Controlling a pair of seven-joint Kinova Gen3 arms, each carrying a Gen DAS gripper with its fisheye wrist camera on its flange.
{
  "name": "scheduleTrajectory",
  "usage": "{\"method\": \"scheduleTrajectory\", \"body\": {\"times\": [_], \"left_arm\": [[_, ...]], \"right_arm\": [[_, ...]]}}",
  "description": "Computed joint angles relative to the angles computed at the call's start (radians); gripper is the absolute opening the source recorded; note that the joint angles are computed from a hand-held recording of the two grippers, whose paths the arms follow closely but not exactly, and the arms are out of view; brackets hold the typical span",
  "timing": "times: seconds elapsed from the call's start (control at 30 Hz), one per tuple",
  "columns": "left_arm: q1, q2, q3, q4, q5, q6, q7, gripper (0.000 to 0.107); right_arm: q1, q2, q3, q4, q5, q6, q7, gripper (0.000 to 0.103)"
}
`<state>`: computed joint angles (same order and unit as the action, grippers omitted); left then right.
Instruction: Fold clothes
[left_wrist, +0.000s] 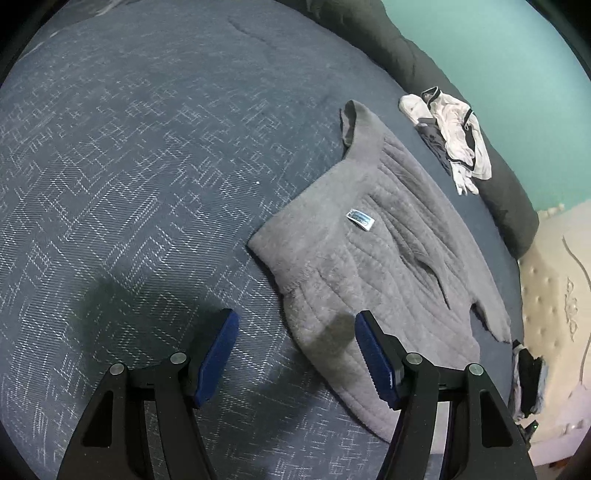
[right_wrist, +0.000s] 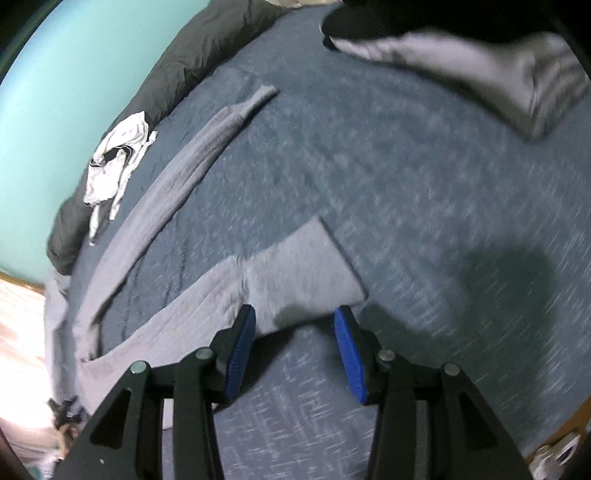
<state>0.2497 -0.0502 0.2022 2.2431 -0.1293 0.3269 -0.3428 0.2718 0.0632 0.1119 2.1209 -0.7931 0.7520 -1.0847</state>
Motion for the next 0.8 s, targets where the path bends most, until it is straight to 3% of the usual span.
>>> {"method": "scheduleTrajectory", "body": {"times": [0.2,0.33,0.43,0.67,0.73,0.8], "left_arm": [[-0.005,-0.021,0.01,0.016,-0.004,-0.021,0.021,0.069],[-0.002,-0.034,0.004,0.022,0.037,-0.035,-0.031,0.07],[0.005,-0.018,-0.014,0.023,0.101,-0.053,-0.104,0.07],[-0.007,0.037,-0.029,0.017,0.121,-0.118,-0.132,0.069],[0.002,0.057,-0.032,-0.003,0.098,-0.108,-0.128,0.061],[0.008,0.077,-0.035,-0.018,0.114,-0.099,-0.147,0.045]], "right_arm": [[0.001,0.02,-0.01,0.013,-0.069,0.001,0.033,0.046],[0.003,0.035,-0.015,0.009,-0.084,-0.007,0.029,0.046],[-0.009,0.037,-0.024,0.006,-0.057,-0.028,0.0,0.046],[-0.021,0.032,-0.036,0.008,-0.035,-0.051,-0.021,0.046],[-0.023,0.027,-0.036,0.01,-0.034,-0.054,-0.017,0.046],[-0.026,0.026,-0.038,0.013,-0.039,-0.062,-0.01,0.046]]}}
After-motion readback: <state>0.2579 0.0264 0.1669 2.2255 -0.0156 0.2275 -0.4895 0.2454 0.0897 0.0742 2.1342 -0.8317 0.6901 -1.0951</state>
